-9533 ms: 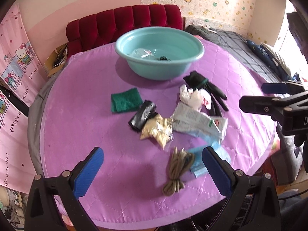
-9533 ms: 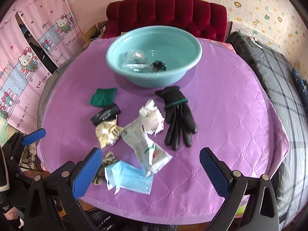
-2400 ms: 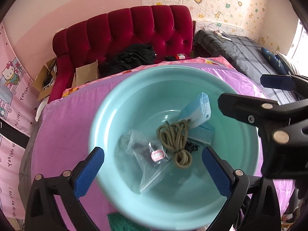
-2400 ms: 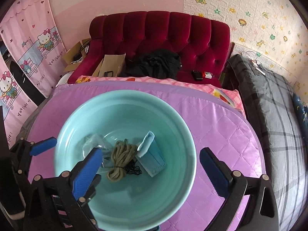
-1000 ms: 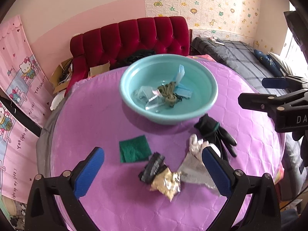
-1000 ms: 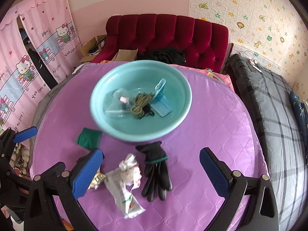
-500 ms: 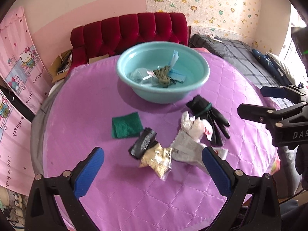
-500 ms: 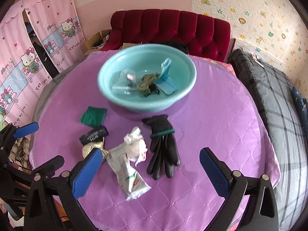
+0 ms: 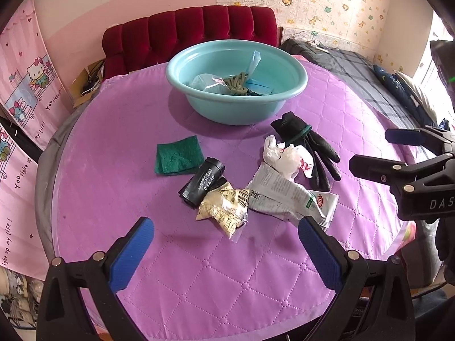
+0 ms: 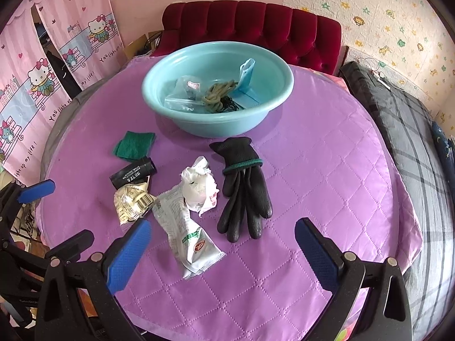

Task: Organize soft objects
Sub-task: 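Move both grippers back toward the remaining items on the table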

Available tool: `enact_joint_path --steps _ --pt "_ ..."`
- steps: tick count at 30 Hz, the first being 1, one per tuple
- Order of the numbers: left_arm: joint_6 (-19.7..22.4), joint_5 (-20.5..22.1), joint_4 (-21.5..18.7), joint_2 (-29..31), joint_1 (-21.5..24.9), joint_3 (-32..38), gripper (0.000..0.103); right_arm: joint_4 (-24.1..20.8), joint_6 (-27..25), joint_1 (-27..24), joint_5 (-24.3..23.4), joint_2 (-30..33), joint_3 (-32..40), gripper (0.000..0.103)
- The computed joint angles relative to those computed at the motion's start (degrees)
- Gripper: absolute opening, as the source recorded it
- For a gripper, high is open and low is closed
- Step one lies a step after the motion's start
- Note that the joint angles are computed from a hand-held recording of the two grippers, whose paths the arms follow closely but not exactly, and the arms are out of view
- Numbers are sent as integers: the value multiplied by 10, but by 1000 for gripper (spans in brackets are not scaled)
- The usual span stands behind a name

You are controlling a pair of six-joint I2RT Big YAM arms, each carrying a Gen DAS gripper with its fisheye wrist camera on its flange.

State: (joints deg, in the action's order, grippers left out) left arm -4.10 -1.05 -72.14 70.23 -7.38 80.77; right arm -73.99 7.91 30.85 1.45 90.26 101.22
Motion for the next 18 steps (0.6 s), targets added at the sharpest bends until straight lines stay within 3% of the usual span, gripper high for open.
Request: enact_joint_path --steps 18 --pt "-15 11 -14 3 13 -21 103 -30 -29 13 -27 43 1 103"
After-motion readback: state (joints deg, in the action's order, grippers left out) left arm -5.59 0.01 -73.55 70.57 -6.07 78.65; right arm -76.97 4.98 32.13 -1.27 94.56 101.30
